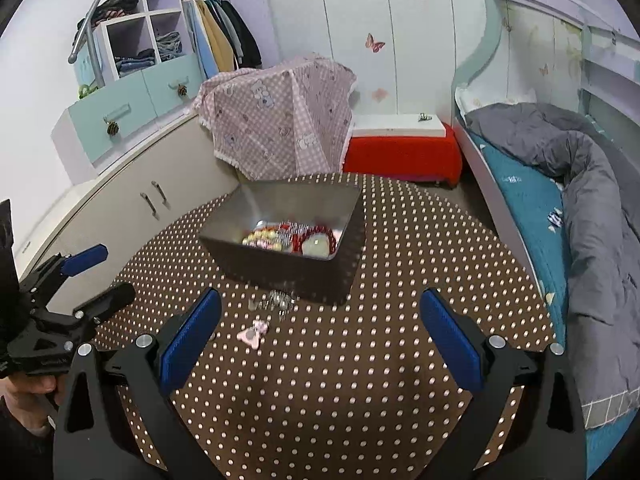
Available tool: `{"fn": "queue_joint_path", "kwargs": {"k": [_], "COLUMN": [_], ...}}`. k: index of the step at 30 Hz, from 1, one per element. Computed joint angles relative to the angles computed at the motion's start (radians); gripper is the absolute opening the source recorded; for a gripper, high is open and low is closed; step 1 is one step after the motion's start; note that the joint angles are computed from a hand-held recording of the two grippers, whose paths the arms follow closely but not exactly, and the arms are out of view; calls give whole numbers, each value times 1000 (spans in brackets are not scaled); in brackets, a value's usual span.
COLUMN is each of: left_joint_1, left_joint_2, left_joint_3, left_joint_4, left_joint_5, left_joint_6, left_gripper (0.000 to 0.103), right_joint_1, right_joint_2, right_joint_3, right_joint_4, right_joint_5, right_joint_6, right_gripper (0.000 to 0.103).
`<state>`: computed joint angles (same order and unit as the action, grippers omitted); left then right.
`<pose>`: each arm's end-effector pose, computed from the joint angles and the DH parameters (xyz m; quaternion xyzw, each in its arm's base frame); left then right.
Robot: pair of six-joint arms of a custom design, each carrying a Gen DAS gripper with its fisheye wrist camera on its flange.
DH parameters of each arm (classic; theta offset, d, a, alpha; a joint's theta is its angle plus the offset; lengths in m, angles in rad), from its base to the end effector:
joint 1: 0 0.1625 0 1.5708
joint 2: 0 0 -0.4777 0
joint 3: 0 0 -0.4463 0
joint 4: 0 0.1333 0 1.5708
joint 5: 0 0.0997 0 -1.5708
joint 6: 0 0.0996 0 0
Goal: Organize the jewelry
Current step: 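Grasp a small silver charm with the left tool while the right tool grasps the pink charm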
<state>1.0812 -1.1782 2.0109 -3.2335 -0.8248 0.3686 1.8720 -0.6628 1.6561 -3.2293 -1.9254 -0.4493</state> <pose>-0.1069 -0.6278 0.2979 0.2209 0.8361 -0.3949 0.3102 0.3186 -0.6930 0.0706 0.2874 -0.8867 0.3082 0.1900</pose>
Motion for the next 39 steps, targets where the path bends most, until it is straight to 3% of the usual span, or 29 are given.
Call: {"fn": "queue_joint_path", "kwargs": {"k": [9,16,23,31,39], "left_joint_1": [16,36,36,44,54], "left_joint_2": [19,25,24,24,11], "left_joint_3": [15,-7,-8,-27,-23], "left_joint_4": [68,180,220,315,309], "left_joint_5": [37,23,-3,-68,-115], "left_joint_6": [-21,-65,-51,-54,-58], "left_gripper": [91,66,57,11,9], "right_joint_1": [-8,-11,-8,-4,5], "right_joint_2": [17,33,49,73,117], "right_joint_3": [14,3,-11,-30,-67], "right_joint_4": [14,37,51,83,141], "right_joint_5": [-7,-19,-30,-42,-51], "right_joint_6": [-3,-3,-3,-15,-30], "right_gripper": [96,96,96,93,73]}}
